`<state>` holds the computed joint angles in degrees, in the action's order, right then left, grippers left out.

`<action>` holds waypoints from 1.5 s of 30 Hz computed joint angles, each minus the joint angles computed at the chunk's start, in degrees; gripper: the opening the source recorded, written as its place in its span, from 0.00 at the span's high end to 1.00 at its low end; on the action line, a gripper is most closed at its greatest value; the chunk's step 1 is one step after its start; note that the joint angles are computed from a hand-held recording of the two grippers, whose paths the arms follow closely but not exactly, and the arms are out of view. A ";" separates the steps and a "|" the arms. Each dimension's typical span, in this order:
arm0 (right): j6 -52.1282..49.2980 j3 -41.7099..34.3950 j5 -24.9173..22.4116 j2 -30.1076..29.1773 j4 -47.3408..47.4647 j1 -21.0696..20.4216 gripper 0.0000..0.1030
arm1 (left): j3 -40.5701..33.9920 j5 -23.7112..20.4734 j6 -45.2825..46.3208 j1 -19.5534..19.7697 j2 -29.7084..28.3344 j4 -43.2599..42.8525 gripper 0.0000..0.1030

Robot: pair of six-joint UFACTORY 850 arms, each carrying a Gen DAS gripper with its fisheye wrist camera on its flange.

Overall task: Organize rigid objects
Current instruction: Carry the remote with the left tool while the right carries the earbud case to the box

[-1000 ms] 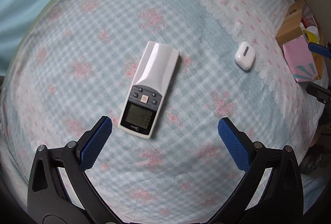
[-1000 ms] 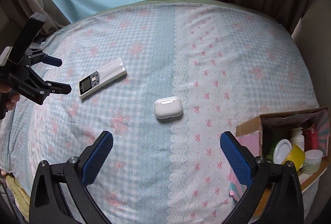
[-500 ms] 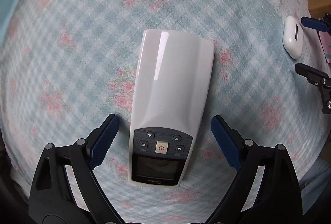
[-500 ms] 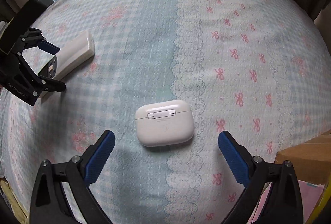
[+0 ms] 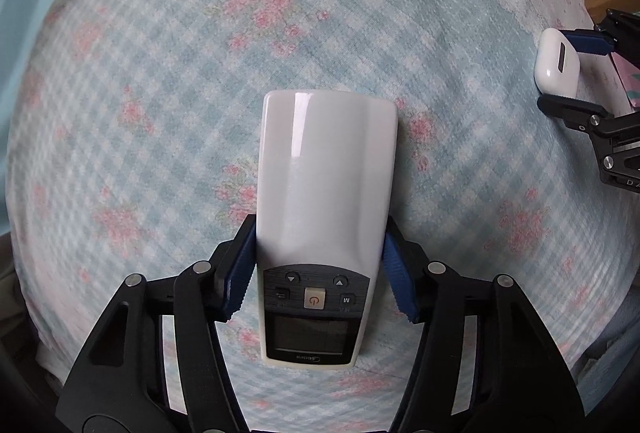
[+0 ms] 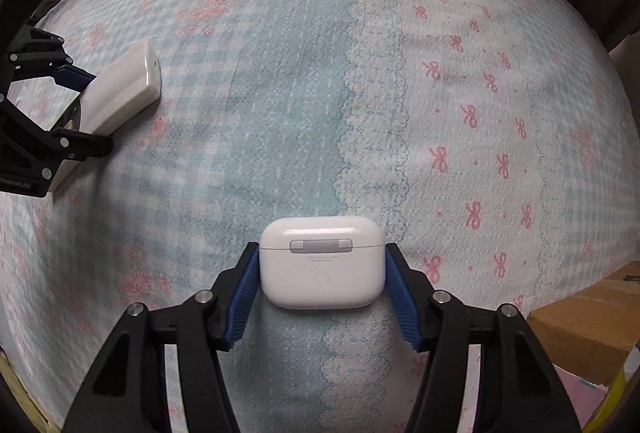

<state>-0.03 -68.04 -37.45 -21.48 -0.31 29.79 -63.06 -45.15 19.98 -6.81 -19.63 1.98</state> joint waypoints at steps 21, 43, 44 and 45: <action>6.29 3.84 -4.84 16.85 0.31 1.18 0.46 | 4.90 -6.74 -1.17 0.10 21.69 -7.98 0.46; -8.60 4.96 -17.02 39.69 12.14 -20.05 0.46 | -5.48 -5.46 -33.31 -24.25 27.53 -5.04 0.46; -11.97 4.67 -17.97 39.74 13.68 -22.67 0.46 | -6.70 -5.37 -35.85 -25.68 26.53 -4.08 0.46; -15.48 4.26 -18.95 39.60 15.19 -25.42 0.46 | -8.04 -5.25 -38.32 -27.04 25.39 -3.31 0.46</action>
<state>-15.50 -63.78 -56.40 18.12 14.88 4.37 -71.10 -50.40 -18.34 -33.85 5.76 -1.33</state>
